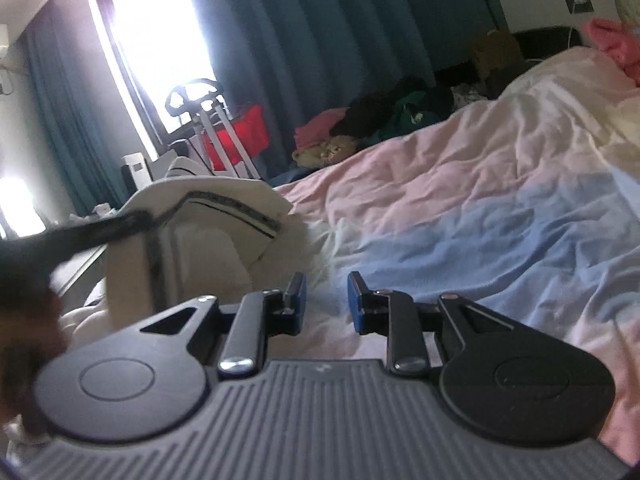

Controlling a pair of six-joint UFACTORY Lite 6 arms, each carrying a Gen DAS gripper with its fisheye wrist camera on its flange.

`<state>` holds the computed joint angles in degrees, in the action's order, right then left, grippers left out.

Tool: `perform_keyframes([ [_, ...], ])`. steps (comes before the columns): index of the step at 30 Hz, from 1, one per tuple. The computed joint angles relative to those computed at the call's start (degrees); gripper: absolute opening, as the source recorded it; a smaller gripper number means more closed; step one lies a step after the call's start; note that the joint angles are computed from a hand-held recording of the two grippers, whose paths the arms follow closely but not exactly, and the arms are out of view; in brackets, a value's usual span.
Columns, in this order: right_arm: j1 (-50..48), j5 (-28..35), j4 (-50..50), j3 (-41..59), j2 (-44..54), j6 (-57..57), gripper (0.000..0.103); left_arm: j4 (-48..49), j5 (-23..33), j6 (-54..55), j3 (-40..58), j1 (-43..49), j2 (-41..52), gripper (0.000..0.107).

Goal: Fold clothes

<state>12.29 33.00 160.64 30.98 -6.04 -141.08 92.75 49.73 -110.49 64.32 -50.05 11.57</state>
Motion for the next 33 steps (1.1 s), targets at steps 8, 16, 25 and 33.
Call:
perform_keyframes([
  [8, -2.5, -2.7, -13.3, -7.8, -13.4, 15.6, 0.026, -13.0, 11.3, -9.1, -22.6, -24.5, -15.2, 0.004],
  [16, -10.4, 9.8, -32.2, -9.7, -8.1, 39.0, 0.027, -14.8, 11.3, -22.0, -31.4, -26.5, -24.4, 0.004],
  [25, -9.2, 24.5, -33.2, 8.7, 21.2, 48.4, 0.068, -11.7, 11.7, -29.4, -38.3, -25.5, -34.3, 0.005],
  [33, 2.6, 7.2, -22.3, 48.0, 52.6, 52.3, 0.053, -1.1, 9.4, -39.6, -44.7, -19.5, -34.4, 0.005],
])
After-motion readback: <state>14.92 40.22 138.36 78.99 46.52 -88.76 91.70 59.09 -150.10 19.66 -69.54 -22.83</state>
